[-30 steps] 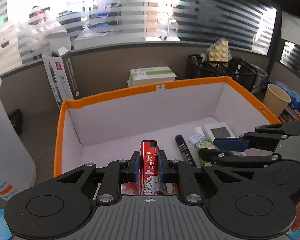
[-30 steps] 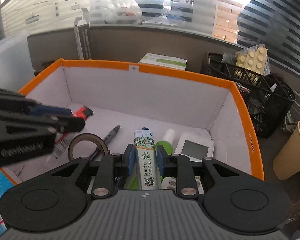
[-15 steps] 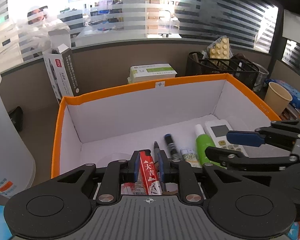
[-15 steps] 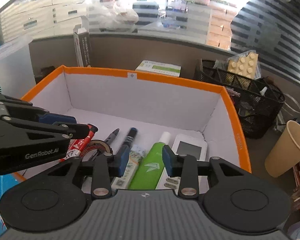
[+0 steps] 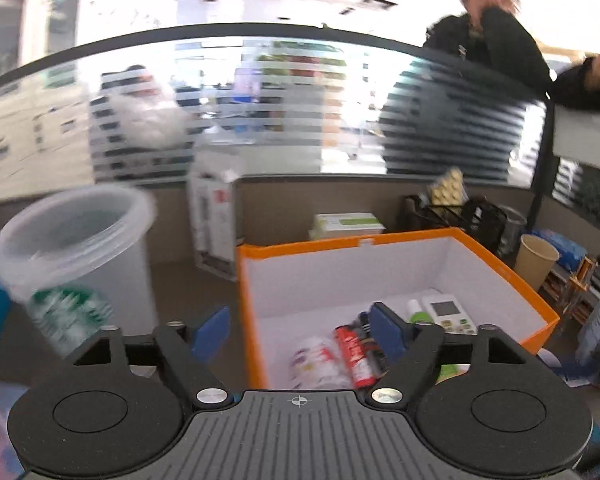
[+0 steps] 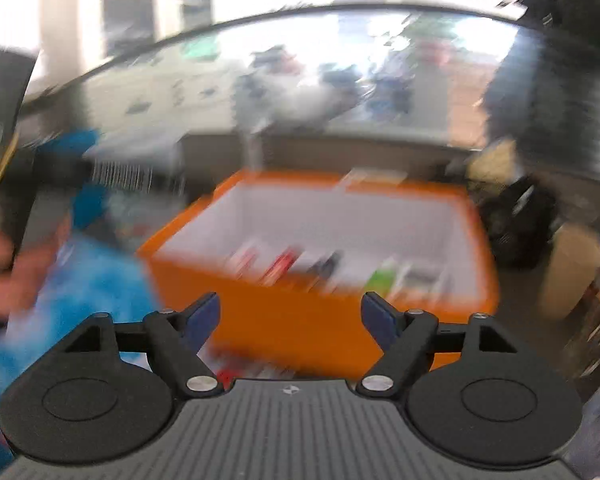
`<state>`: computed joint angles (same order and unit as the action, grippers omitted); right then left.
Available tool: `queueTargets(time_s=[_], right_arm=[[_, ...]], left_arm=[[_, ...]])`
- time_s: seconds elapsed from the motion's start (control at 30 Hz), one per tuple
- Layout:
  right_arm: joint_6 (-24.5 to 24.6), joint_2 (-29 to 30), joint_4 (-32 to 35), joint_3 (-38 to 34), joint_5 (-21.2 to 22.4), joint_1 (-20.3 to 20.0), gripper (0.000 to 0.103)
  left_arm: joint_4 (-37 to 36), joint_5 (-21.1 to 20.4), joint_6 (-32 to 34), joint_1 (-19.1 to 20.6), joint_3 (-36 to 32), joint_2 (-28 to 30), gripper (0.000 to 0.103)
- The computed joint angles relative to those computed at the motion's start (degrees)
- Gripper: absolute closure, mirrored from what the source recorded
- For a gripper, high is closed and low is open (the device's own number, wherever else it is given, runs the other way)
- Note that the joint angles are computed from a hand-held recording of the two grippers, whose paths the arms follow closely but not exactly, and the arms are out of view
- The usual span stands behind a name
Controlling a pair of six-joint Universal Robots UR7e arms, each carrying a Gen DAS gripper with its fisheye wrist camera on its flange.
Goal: Organize rigid objects
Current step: 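Withdraw both tools from the box back toward the mat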
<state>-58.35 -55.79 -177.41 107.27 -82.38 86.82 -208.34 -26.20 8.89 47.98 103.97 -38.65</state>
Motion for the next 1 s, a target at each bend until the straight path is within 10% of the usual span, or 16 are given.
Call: queueTargets(time_s=[0.2, 0.43, 0.77, 1.0], right_arm=[[-4.61, 4.65, -2.82, 0.94, -8.63, 0.54, 0.027], [-4.85, 5.54, -10.18, -0.36, -8.78, -1.49, 0.009], [0.14, 7.40, 6.22, -9.33, -6.97, -3.75, 0.005], [-16.84, 2.34, 14.63, -0.75, -3.04, -3.84, 0.007]], left_arm=[[1.22, 1.64, -7.40, -0.01, 7.28, -2.64, 0.017], [8.52, -0.98, -14.23, 1.41, 12.19, -4.52, 0.017], [13.71, -1.46, -17.82, 2.94, 11.34, -3.77, 0.017], [16.47, -1.66, -20.28, 4.07, 10.96, -4.14, 0.017]])
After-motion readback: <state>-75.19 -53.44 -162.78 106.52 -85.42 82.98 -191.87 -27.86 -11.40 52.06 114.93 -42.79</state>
